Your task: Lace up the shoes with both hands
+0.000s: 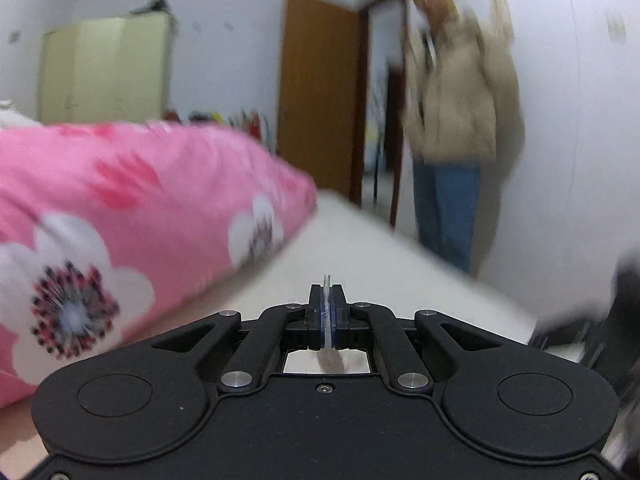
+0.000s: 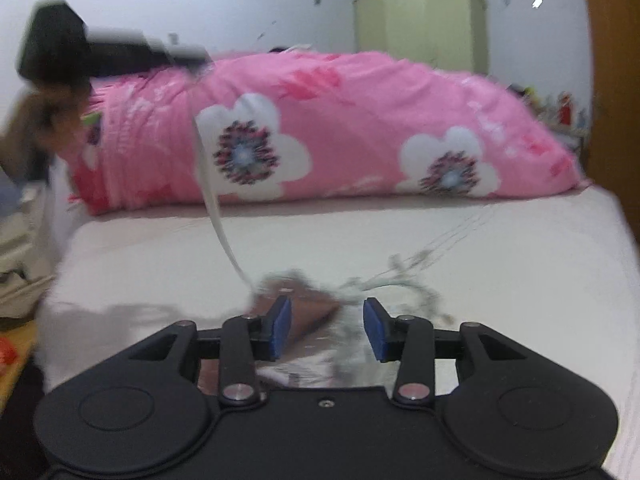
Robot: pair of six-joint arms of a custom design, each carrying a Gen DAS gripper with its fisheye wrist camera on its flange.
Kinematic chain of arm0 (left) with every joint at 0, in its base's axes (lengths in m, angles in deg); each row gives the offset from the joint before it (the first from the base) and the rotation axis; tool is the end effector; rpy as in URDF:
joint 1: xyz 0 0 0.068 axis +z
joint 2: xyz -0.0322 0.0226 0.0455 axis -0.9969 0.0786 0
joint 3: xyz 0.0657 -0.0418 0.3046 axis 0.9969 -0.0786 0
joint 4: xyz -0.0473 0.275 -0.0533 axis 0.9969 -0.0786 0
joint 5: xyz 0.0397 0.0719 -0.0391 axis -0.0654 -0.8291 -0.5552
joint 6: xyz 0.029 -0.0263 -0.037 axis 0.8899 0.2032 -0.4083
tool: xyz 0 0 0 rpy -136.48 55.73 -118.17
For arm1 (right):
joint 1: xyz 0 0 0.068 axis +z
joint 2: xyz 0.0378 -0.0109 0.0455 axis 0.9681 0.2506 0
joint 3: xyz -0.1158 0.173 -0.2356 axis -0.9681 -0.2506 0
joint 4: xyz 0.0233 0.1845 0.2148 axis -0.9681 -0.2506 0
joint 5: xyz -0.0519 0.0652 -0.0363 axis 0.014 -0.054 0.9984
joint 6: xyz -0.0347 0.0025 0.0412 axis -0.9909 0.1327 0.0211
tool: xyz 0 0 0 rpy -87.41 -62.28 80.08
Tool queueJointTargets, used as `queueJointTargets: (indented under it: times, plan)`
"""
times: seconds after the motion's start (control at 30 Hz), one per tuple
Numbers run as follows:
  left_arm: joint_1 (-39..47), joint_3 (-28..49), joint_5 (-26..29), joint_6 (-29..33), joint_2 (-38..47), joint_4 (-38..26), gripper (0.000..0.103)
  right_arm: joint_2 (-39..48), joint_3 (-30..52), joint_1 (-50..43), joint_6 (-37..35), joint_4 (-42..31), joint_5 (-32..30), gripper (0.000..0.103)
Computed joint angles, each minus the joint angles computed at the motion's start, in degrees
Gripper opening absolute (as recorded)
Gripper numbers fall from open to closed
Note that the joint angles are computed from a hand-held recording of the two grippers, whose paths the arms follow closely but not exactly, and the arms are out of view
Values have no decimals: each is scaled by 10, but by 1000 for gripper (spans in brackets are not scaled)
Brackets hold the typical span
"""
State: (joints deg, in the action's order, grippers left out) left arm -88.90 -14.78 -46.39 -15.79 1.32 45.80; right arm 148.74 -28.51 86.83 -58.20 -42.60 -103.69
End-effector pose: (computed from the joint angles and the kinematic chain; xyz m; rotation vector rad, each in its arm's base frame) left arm 0.3315 -0.0285 0.2441 0.4177 1.9795 -0.1616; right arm 0.3133 0.0841 0.1404 -1.0203 1.9647 0.5683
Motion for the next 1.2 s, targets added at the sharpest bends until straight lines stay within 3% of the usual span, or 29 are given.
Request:
queueJointTargets:
  times: [0.13,0.27,0.37,0.47,0.57,0.7,0.93,1.03,1.2]
  plan:
    - [-44,26,-29,101,92,8,2,-32,27,19,10,-94,8,41]
    - [-57,81,16,144,157,-44,2,-57,40,23,12,-150,-27,41]
    - [-71,127,26,188,199,-86,2,-49,66,62,20,-207,25,42]
    - [-86,173,7,244,235,-121,2,-34,68,86,43,-197,78,41]
    - [-85,178,6,287,230,-157,2,-2,84,79,57,-205,61,41]
    - [-95,190,-17,330,236,-173,2,20,63,82,58,-143,61,40]
    - [-92,212,5,341,227,-219,2,25,21,100,24,-77,49,44]
    - [-106,214,-36,377,237,-210,2,23,16,99,30,-71,45,44]
    - [-108,244,-83,360,264,-205,2,18,9,94,23,-70,37,44]
